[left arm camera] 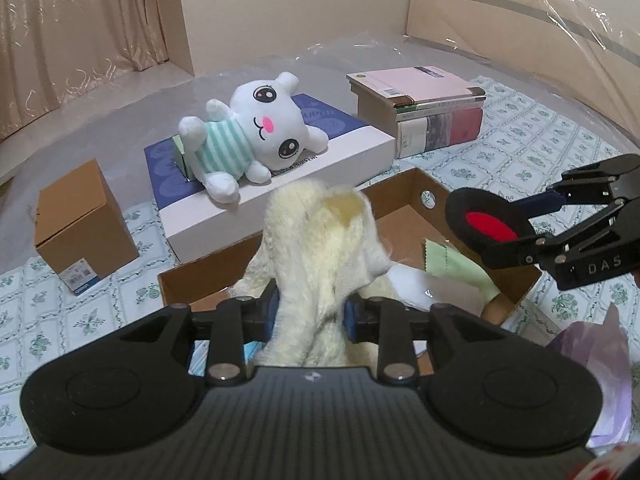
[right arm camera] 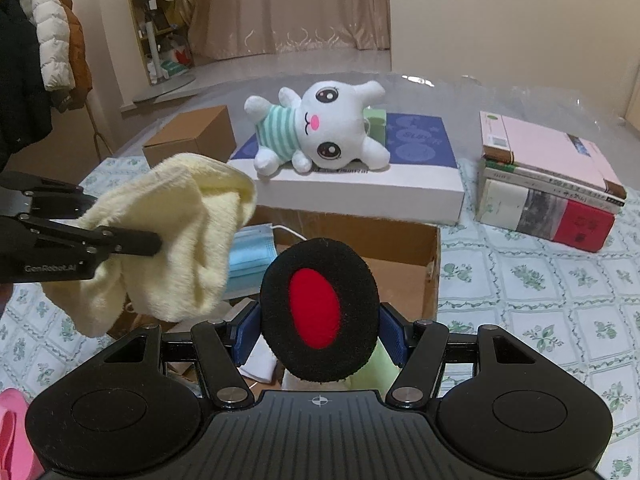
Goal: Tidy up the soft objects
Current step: 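Carry the towel and earmuff to the cardboard box and open both tools, then move both tools back toward the remaining items by the pink cup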
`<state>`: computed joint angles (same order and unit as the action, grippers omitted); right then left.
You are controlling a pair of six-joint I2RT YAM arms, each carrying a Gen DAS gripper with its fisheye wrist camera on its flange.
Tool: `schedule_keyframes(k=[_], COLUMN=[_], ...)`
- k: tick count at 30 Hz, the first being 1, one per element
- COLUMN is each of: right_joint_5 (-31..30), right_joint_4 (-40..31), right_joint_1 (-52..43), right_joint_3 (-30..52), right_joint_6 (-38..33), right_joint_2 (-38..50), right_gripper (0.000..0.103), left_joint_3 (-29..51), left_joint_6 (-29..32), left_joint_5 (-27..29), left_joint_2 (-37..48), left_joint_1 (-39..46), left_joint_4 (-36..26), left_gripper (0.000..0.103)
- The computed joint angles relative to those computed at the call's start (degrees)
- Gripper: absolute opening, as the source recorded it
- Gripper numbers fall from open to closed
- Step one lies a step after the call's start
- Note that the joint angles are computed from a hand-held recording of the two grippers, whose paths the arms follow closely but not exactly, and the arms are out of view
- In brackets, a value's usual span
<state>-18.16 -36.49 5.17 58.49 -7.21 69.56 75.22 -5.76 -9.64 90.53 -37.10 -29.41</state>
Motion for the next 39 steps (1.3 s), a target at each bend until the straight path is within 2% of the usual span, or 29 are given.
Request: schedule_keyframes(k=[1, 3, 13, 22, 24, 26, 28, 34, 37, 39], right_joint_5=[0.0, 0.1, 0.1, 0.5, -0.9, -2.3, -3.5, -3.9, -4.3, -4.4], right_joint_4=[-0.1, 0.1, -0.4, 1.4, 2.4, 3.7, 3.6, -0.3, -3.8, -6.5], right_joint_1=[0.1, 0.0, -1.4, -1.5, -2.3, -3.4, -4.4, -5.7, -6.5, -7.0], right_joint_3=[-0.1, -0.3, -0.5, -1.8, -1.8, -2.0, -1.5, -0.3, -0.6, -1.0], right_joint_6=[0.0, 0.0, 0.5, 1.6, 2.1, 3.4, 4.5, 5.1, 4.9, 4.8], right_joint_2=[0.1, 0.2, 0.0, -0.1, 0.4, 0.6, 0.8, -1.8, -5.9, -9.6], right_gripper=[0.062, 0.062, 0.062, 0.062, 0.065, 0.077, 0.08, 0.081, 0.081, 0.081], left_joint_3=[0.0, -0.7, -3.7, -5.0, -5.3, -5.6, -6.1, -9.2, -10.8, -11.6], left_joint_6=[0.1, 0.2, -0.7, -1.0, -1.2, -1.5, -1.7, -3.4, -5.8, -8.5], left_joint_5=[-0.1, -0.9, -2.2, -2.4, -2.4, -2.4, -2.8, -4.5, -7.6, -10.7], left_joint_2=[0.2, -0.4, -5.5, -6.0, -6.1, -6.4, -7.1, -12.7, -17.0, -20.2], left_joint_1=[0.1, 0.1, 0.3, -0.2, -0.2, -0.1, -0.2, -1.5, -3.8, -6.3], left_joint_4=[0.2, 1.2, 0.6, 1.5, 1.6, 1.6, 1.7, 1.1, -0.8, -2.8], left_gripper=[0.035, 0.05, 0.051, 0.051, 0.051, 0.052, 0.055, 0.059, 0.062, 0.069])
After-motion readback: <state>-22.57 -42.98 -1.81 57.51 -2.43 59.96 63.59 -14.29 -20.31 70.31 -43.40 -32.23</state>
